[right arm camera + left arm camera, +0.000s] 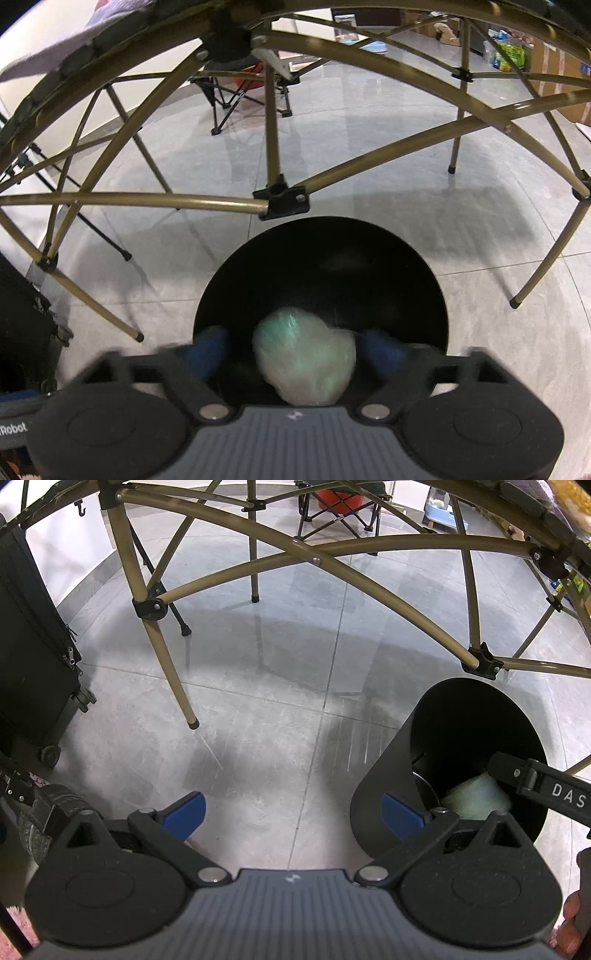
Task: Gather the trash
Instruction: 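Open the right tool to drop the clear plastic bag into the bin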
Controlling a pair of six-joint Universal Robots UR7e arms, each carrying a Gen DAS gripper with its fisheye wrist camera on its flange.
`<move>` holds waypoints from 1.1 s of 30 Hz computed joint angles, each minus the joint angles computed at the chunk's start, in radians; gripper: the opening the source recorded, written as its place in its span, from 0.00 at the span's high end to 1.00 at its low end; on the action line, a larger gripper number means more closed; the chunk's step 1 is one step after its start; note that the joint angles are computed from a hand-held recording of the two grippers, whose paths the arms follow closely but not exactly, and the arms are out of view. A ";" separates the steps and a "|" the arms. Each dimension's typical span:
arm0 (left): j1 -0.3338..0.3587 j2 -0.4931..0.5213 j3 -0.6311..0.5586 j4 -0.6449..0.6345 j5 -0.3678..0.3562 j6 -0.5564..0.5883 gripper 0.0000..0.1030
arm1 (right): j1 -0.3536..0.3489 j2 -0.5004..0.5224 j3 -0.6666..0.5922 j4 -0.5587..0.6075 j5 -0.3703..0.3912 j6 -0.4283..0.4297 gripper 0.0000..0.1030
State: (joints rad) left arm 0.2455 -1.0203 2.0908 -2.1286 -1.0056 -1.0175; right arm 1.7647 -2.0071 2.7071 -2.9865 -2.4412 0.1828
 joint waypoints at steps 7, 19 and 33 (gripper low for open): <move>-0.002 0.005 -0.003 -0.003 0.000 0.004 0.00 | -0.008 -0.005 -0.003 0.026 0.000 -0.005 0.00; -0.005 0.005 -0.002 -0.016 -0.003 0.006 0.00 | -0.008 -0.003 0.000 0.024 -0.017 -0.004 0.00; -0.014 -0.015 0.000 -0.043 0.018 0.018 0.00 | 0.021 -0.013 -0.001 0.006 -0.036 -0.011 0.00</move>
State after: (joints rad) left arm 0.2319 -1.0352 2.0905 -2.1712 -0.9874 -0.9996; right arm 1.7856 -2.0205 2.7065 -2.9801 -2.4771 0.1714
